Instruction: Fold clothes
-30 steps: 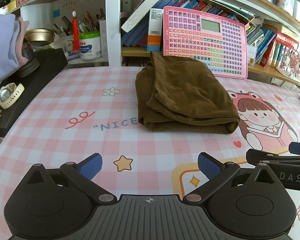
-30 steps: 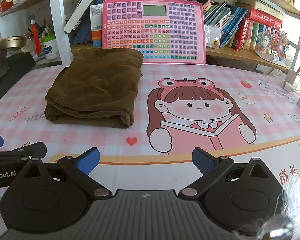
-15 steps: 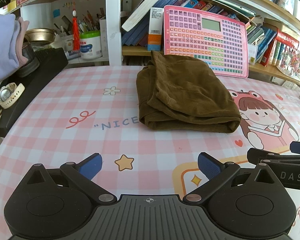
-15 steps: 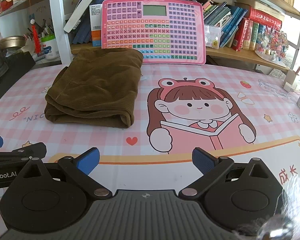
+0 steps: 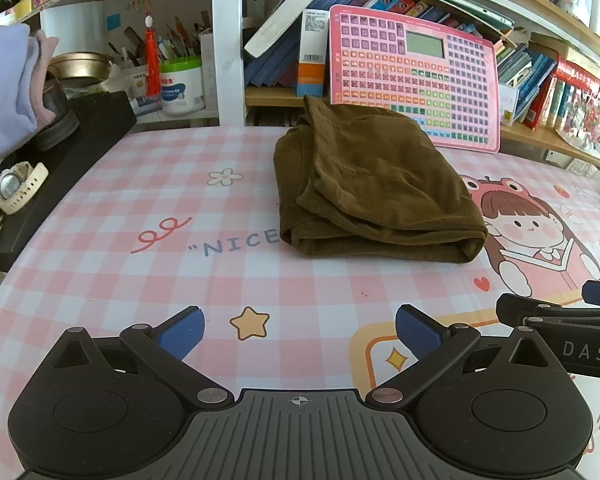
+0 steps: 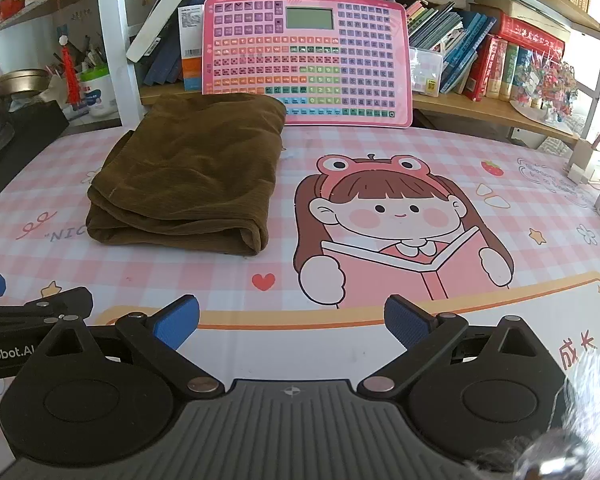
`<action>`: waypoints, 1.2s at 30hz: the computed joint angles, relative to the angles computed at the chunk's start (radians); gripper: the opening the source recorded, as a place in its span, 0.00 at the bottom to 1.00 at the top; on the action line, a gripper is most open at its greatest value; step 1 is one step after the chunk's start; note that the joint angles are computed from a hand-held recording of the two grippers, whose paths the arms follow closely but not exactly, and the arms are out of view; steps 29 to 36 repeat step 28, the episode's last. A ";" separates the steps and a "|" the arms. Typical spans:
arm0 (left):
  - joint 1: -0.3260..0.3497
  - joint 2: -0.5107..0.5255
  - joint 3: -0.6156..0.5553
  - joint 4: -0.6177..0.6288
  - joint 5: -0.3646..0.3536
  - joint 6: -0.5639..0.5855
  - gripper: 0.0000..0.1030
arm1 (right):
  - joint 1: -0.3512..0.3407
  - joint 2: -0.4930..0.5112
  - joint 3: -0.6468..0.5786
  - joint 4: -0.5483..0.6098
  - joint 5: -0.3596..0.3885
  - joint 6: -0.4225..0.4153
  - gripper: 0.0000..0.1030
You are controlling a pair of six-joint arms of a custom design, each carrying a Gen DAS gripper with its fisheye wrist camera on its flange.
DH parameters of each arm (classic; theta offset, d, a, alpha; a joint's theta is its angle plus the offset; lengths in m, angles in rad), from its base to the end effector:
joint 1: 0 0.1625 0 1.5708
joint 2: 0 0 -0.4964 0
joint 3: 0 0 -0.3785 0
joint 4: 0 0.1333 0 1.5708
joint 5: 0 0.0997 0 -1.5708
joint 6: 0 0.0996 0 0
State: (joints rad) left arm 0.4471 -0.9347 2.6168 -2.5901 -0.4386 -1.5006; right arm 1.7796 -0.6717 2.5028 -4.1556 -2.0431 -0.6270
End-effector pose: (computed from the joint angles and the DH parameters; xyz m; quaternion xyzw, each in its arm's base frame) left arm -0.1788 -0.3336 0.0910 0.0219 0.8166 -0.4201 0.3952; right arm 0.1741 -0.3971 0.1092 0.2882 -0.8612 0.3048 0.2871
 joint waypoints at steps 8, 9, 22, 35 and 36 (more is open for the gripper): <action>0.008 -0.005 -0.015 0.047 -0.007 -0.018 1.00 | -0.001 0.001 -0.002 0.003 -0.002 0.002 0.97; 0.006 -0.004 -0.016 0.053 -0.006 -0.022 1.00 | -0.002 0.000 -0.003 0.003 -0.003 0.003 0.97; -0.002 -0.002 -0.002 0.026 -0.001 -0.014 1.00 | -0.004 0.001 -0.003 0.016 -0.006 0.012 0.97; -0.011 0.013 0.006 0.001 0.001 -0.020 1.00 | -0.017 0.004 -0.003 0.015 -0.003 -0.003 0.97; -0.011 0.013 0.006 0.001 0.001 -0.020 1.00 | -0.017 0.004 -0.003 0.015 -0.003 -0.003 0.97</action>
